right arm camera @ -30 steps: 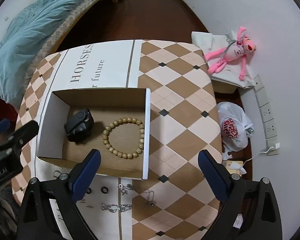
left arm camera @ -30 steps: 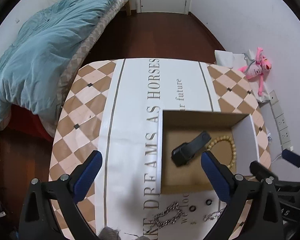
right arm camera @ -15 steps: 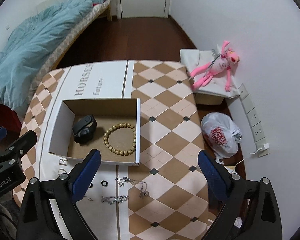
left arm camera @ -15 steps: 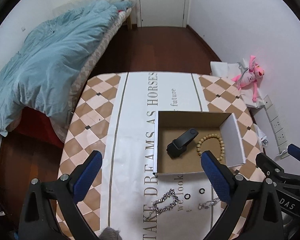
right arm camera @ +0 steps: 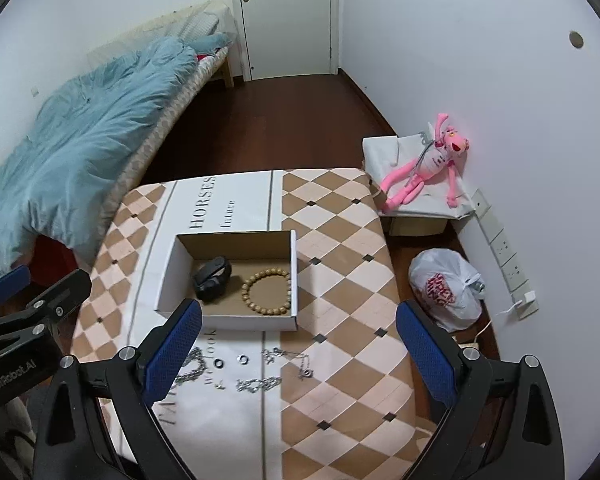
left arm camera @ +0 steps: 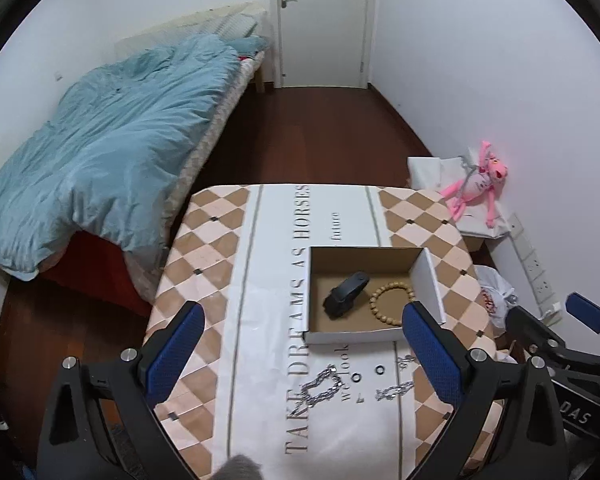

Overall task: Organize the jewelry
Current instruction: 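Withdraw both tools from the box back over the jewelry, then grasp silver chain bracelet with left tool while right tool grasps thin silver necklace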

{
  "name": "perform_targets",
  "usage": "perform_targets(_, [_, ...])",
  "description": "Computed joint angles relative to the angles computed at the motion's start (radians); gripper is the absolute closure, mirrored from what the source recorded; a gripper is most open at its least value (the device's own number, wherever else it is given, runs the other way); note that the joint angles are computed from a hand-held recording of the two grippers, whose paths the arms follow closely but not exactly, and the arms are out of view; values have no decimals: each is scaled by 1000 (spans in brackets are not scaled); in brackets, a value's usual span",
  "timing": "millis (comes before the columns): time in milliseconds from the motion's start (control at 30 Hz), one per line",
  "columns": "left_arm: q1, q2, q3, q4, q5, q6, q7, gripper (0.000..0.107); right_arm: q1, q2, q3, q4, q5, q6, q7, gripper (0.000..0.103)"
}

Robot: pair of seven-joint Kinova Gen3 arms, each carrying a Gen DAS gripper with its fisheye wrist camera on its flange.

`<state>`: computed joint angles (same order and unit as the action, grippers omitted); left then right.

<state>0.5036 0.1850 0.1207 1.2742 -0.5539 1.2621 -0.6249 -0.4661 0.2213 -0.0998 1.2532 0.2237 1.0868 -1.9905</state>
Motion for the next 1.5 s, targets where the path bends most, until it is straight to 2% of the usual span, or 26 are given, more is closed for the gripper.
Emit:
perform_targets(67, [10,6,-3,13,-19,21,29,7,13,-2,-3,14,-28,0,7,4])
perform_targets(167, [0,17,-6,54,10,28,44,7,26,6,-2,51,-52,5,10,4])
perform_targets(267, [1,31,-8,120,17,32,75,7,65,17,-6,117,-131,-15,33,4])
perform_targets(400, [-21,53,-8,200,80,14,78,7,120,49,-19,205,-251,-51,99,5])
perform_targets(500, [-43,71,-11,250,135,-20,65,7,142,77,-26,253,-314,-71,142,12])
perform_targets(667, [-81,109,-14,276,207,-88,-7,8,123,110,-13,298,-316,-92,112,14])
perform_targets(767, [-91,130,-16,257,230,-116,-72,17,119,127,-6,295,-307,-87,94,16])
perform_targets(933, [-91,190,-25,191,248,-119,-178,18,120,136,4,283,-289,-89,69,16])
perform_targets(1000, [-88,214,-28,165,255,-112,-223,28,125,138,5,277,-287,-87,67,17])
perform_targets(1033, [-85,226,-29,150,261,-104,-243,38,128,139,5,275,-288,-87,68,17])
perform_targets(1067, [-87,239,-26,139,272,-101,-271,44,129,140,5,273,-285,-85,67,17])
perform_targets(1133, [-74,238,-34,146,268,-124,-292,45,129,143,6,269,-282,-82,65,18])
perform_targets(1200, [-67,240,-37,150,273,-141,-312,50,132,146,7,265,-282,-79,63,19])
perform_targets(1267, [-97,223,-20,174,328,-191,-349,77,138,149,6,263,-289,-74,65,20])
perform_targets(1333, [-103,218,-19,178,366,-209,-373,94,141,153,6,262,-293,-73,64,22])
perform_targets(1367, [-97,220,-22,175,367,-207,-375,98,141,155,6,261,-293,-71,63,23])
perform_targets(1500, [-115,194,-27,216,421,-245,-369,99,146,153,5,263,-298,-73,65,28])
